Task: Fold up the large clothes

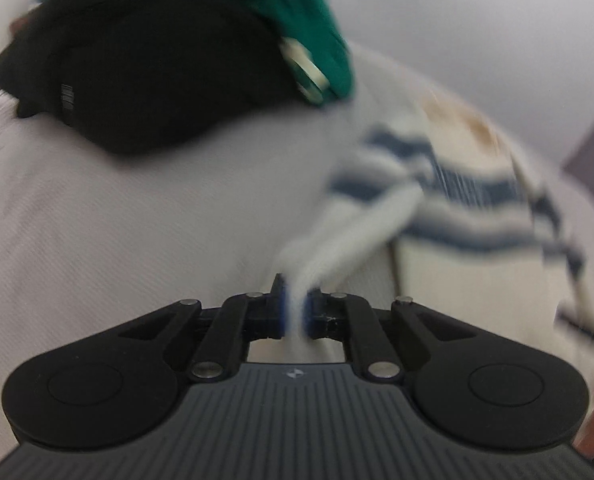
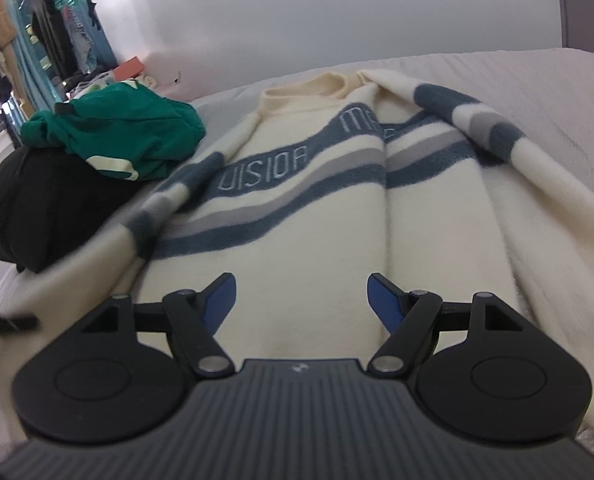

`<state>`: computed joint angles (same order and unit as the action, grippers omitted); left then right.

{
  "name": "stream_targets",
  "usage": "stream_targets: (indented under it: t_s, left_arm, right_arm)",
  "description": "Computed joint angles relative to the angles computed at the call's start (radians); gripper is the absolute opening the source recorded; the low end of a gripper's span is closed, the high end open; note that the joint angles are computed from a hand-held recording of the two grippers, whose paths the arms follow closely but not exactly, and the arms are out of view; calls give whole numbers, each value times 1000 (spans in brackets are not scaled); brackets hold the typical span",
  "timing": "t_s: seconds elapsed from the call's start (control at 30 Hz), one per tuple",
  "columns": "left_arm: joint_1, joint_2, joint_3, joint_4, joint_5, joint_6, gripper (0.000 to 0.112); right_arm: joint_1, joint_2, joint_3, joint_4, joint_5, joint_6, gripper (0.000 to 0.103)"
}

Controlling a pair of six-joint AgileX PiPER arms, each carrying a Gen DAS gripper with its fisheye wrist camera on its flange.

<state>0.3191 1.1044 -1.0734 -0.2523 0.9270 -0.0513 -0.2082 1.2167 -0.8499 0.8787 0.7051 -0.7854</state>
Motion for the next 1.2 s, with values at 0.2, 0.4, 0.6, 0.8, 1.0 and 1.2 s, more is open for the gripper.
stream_targets:
  t_s: [0.2,0.4,0.6,0.8,1.0,1.2]
  left_arm:
    - [355,354,-296,-218,87,183,10]
    - [418,626,-451,-188,47,173,11]
    - [406,731,-549,-176,80,208,13]
    - [377,672,-553,-91,115,183,66]
    - [377,494,-459,-50,116,208,79]
    - [256,261,-303,28,38,153,80]
  right_arm:
    - [76,77,-29,-28,-101,30,74]
    - [138,196,-89,-6,-218,28,74]
    - [199,297,-144,60,-312,6,75]
    - [263,368,-177,119,-439,-50,76]
    - [272,402,-194,212,-487,-117,75]
    - [250,361,-155,291,-463,-194,74]
